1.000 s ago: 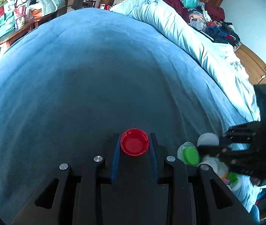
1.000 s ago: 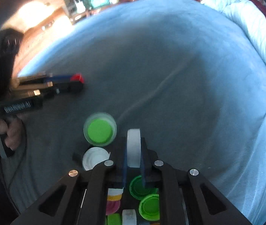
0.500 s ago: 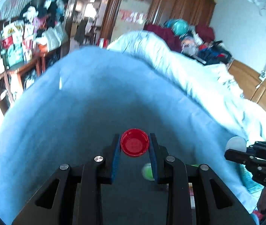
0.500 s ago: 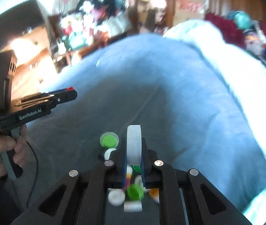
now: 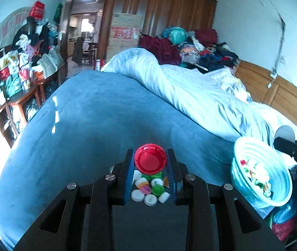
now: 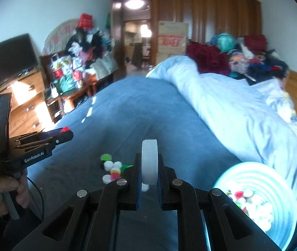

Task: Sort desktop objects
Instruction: 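Carry both caps to the blue basket and open both tools to drop them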

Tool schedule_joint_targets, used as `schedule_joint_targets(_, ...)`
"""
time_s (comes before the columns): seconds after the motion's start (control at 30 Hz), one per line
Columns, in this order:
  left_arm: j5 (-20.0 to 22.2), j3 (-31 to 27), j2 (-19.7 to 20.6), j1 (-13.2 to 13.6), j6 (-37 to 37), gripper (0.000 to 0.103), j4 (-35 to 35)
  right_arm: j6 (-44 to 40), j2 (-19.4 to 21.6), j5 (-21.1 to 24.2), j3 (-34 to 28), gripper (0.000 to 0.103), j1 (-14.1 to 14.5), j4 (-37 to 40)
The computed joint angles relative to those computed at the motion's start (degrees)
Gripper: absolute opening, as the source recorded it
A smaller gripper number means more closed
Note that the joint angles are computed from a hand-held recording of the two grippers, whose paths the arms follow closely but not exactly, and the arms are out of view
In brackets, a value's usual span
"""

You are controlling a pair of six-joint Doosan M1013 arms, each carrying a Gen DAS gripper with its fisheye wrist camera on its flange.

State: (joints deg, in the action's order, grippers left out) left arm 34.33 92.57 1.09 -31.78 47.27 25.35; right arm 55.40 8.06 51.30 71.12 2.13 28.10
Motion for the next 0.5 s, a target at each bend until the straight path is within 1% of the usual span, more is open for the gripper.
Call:
schedule_joint_targets(0.13,1.67,-1.35,0.35,-2.46,1.73,0.025,-0.36,1.17,-1.89,-0.71,1.95,0.012,-2.39,1.58)
schedule_joint_targets(0.2,2.62,-2.06,0.55,-3.96,2.64,0.025,-0.52,0.96,-2.82,-1.03,2.92,0.012,-3.54,2.75)
schedule_joint_targets(0.3,3.64,-3.14,1.15,-5.49,4.71,0.025,-1.35,0.48,-3.77,-1.44,3.99,0.012,-5.16,4.01)
schedule_joint_targets(0.5,5.78,-5.63,2.75,-7.64,7.58,0.025,-2.93,0.96,-4.65,-1.9,5.06,0.012,-8.05,5.9)
